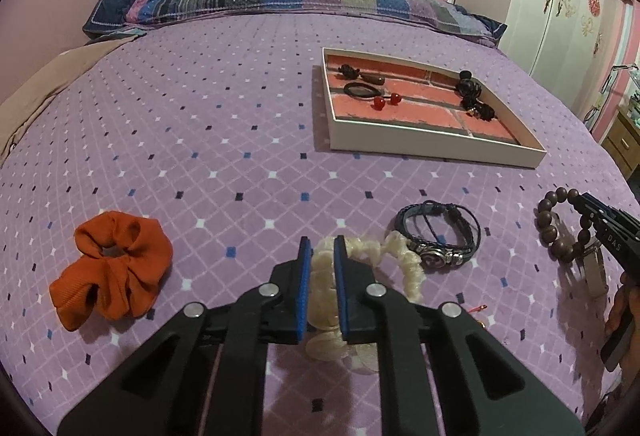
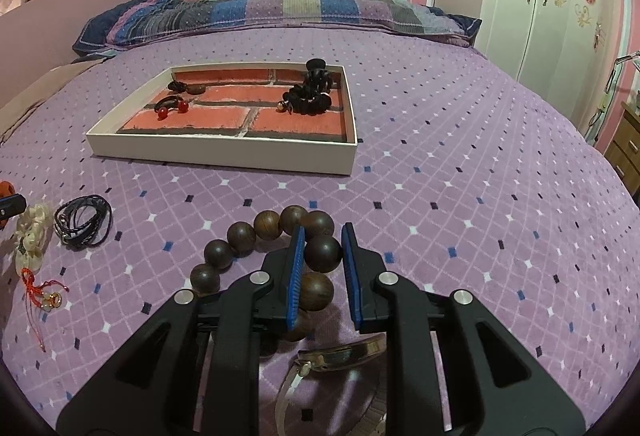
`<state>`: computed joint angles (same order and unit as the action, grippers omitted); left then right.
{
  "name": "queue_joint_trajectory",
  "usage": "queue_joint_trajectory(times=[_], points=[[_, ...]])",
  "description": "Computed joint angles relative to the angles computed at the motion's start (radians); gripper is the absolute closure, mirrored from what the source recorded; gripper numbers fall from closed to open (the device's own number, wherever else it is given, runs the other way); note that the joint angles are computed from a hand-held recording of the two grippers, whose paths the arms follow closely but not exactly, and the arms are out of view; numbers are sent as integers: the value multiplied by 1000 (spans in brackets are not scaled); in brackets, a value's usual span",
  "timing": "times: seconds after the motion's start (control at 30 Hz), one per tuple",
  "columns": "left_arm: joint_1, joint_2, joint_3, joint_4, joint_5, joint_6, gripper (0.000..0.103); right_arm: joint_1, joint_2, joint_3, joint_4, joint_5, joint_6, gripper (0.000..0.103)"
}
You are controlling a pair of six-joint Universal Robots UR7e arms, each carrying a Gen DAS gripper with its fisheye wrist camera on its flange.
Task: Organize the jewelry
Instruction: 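Close the left gripper on the cream scrunchie while the right gripper grasps the wooden bead bracelet, then lift the cream scrunchie with the left gripper while the right gripper lifts the bead bracelet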
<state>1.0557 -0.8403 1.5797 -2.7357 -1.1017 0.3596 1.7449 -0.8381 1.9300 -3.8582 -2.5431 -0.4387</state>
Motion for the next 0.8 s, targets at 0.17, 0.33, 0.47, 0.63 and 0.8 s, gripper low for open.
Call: queue_joint_trajectory(times=[0.17,0.33,0.47,0.63,0.8], points=[[0,-8,2,-2,-12,-6,92,1,-3,5,-11,8,-3,83],[-1,-20,10,-16,-31,-4,92,7,-2,4,-41,16,-24,83],[-3,-30,15,-28,-46,0,94,7,0,1,-43,20,-28,83],[0,-29,4,-6,-59,4,94,7,-4,7,-41,24,-18,83],[6,-23,-3,31,-55,-3,93,6,-20,24,-17,31,13,83]])
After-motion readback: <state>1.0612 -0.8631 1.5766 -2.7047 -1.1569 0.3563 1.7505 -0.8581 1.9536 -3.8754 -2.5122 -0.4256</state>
